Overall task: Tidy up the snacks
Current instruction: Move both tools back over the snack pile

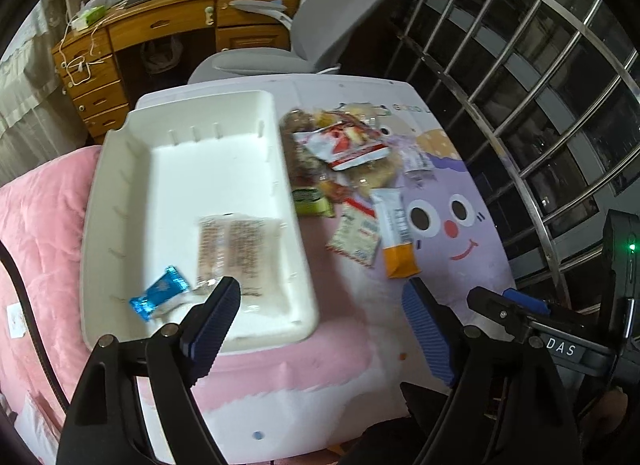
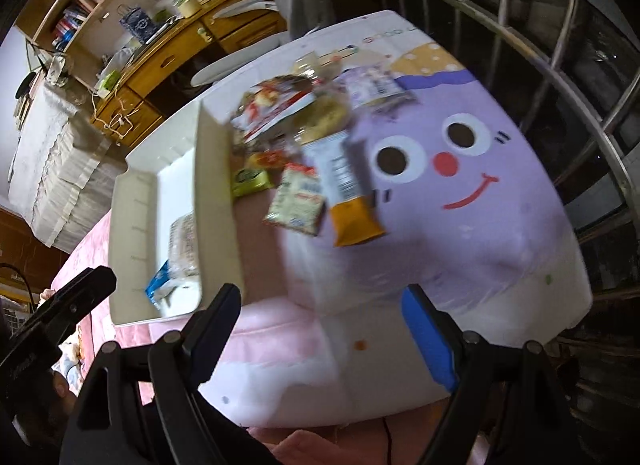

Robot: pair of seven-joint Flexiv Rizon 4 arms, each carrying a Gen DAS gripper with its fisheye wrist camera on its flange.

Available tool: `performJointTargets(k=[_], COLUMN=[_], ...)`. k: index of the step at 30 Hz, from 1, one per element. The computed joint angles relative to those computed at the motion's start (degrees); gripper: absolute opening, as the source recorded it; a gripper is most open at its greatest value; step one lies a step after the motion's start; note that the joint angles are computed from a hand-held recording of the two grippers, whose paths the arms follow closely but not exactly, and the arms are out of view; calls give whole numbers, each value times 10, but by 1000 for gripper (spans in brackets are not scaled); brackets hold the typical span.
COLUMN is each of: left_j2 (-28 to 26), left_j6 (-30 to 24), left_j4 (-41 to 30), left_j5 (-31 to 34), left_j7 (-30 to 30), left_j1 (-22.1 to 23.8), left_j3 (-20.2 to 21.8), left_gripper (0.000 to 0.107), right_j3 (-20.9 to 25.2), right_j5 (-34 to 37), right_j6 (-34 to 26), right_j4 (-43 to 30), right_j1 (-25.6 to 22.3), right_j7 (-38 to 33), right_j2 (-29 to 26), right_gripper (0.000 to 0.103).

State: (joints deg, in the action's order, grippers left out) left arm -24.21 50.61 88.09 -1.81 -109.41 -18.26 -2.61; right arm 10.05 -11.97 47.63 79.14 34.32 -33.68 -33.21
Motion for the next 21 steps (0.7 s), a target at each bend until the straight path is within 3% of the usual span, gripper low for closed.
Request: performJointTargets(k=[11,21], left_j2=[-102,-204], left_j6=[-71,-138], left_j4=[-163,-313], left_j5=[33,59], left_j7=[-75,-137], left_j1=[-57,-90], left_j3=[10,31], left_gripper=[84,84], right_j3=[11,13], right_j5=[43,80], right_j6=[10,12], right_j4=[-10,-92], right_j1=[-70,-113], right_j7=[-125,-254], right_j2=[-3,-59], right_gripper=[83,83])
